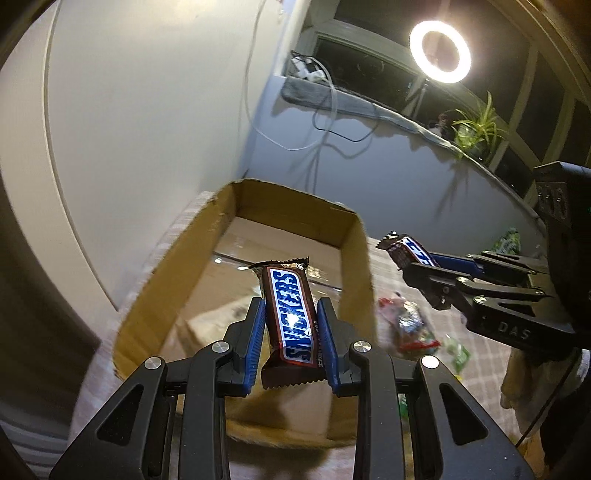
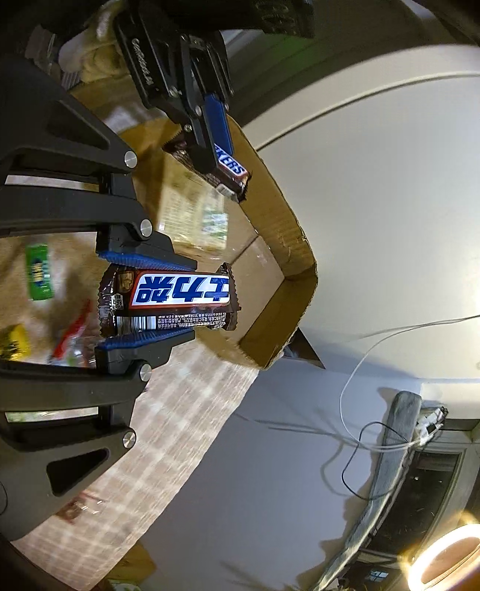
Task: Organize snacks
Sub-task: 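Carry both bars over the box and open both tools to drop them, then move both tools back over the candies on the table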
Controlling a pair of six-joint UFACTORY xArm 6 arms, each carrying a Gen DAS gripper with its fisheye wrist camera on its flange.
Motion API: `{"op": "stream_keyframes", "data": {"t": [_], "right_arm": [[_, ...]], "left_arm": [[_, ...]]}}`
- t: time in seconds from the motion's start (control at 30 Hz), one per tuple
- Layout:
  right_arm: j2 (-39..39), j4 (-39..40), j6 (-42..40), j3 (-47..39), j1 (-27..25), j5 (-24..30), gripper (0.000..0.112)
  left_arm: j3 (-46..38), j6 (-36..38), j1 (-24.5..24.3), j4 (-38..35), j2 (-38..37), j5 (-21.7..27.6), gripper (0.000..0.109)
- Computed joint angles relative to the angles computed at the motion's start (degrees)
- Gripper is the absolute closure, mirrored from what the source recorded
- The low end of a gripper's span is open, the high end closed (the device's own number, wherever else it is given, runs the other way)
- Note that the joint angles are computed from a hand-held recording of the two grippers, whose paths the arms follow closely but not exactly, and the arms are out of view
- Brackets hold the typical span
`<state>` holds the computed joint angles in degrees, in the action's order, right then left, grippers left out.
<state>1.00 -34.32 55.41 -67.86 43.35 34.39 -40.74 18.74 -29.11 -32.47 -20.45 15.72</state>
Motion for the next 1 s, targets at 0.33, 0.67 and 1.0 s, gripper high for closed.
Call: {"op": "stream_keyframes", "data": {"t": [0.33,0.67,1.0], "right_arm": [[10.0,6.4,-6.6,-9.5,-2.0,-1.1,0.082],[15.4,9.9,-10.4,-14.5,-2.6,-0.5,0.082],[15.2,7.2,-8.7,-15.1,-2.1,0.0,0.053]], "left_arm": [[-2.7,0.2,2.0,-0.2,3.9,0.5,0.081],[-3.4,-1.6,2.8,1.3,4.8,1.0,0.081],[-3.3,-2.7,3.2,2.2,4.7,0.3,0.076]]}}
